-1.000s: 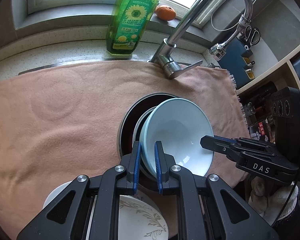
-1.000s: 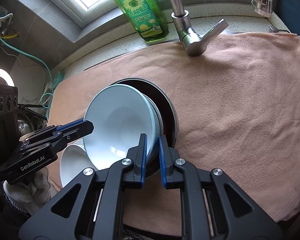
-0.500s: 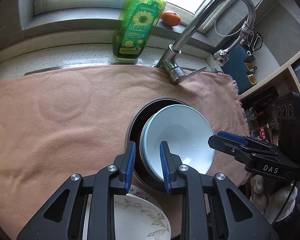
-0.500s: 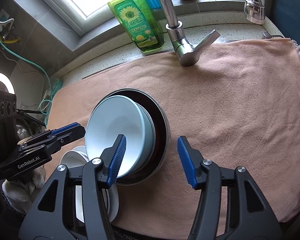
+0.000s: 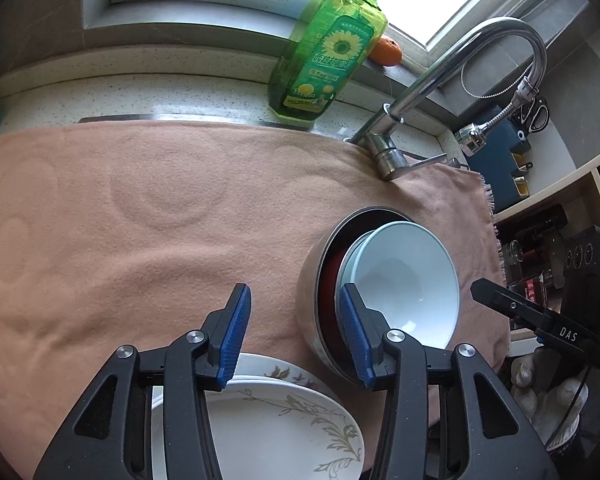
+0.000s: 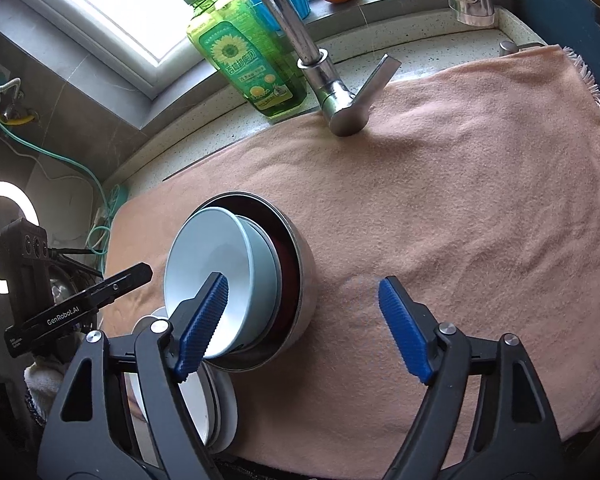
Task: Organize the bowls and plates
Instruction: 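Open the right tool and release the light-blue bowl in the steel bowls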
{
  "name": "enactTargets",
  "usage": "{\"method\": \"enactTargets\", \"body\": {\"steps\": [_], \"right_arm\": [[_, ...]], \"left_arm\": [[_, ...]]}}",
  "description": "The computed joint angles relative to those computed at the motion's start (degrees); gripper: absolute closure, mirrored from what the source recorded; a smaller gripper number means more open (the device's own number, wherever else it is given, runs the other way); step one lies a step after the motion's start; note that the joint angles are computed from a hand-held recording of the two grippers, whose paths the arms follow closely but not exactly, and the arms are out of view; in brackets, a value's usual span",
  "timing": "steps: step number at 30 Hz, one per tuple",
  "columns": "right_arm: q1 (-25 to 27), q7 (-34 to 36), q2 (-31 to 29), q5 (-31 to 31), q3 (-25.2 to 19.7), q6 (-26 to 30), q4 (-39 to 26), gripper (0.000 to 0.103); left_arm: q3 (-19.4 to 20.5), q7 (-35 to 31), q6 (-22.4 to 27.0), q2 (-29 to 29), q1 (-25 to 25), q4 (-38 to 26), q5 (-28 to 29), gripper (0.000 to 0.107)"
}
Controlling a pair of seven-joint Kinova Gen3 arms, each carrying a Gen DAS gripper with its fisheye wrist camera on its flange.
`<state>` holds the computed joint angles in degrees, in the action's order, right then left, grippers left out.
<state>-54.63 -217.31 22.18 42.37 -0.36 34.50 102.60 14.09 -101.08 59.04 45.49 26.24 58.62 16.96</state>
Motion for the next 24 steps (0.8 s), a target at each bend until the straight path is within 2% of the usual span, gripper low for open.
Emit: {"method": "enactTargets", "body": {"steps": [6, 11, 14, 18, 24], "right_arm": [[-0.73, -5.85, -0.66, 2.73, 1.48, -3.87, 3.29, 0.023], [-2.43, -13.01, -1.08, 7.40, 3.80, -7.95, 6.31, 0.023], [-2.07, -13.66, -0.97, 8.19, 3.48, -8.55, 6.60, 0.024], [-1.44, -13.25, -0.68, 8.37, 2.99, -9.69, 6.56, 0.039], [-1.75, -12.31, -0.33, 7.75, 4.02, -11.50, 6.67, 0.047]], "left_arm": [[-0.40, 0.87, -0.50, -0.01, -0.15, 0.57, -0.22, 0.063], [-0.17, 0.91, -0.69, 0.12, -0.21, 0.80, -0.19, 0.063], [0.00, 0.63, -0.98, 0.16, -0.17, 1.01, -0.11, 0.063], [0.19, 0.28, -1.57, 0.13, -0.17, 1.51, 0.12, 0.065], [0.55, -0.24, -1.24, 0.59, -0.18, 1.24, 0.56, 0.072]]}}
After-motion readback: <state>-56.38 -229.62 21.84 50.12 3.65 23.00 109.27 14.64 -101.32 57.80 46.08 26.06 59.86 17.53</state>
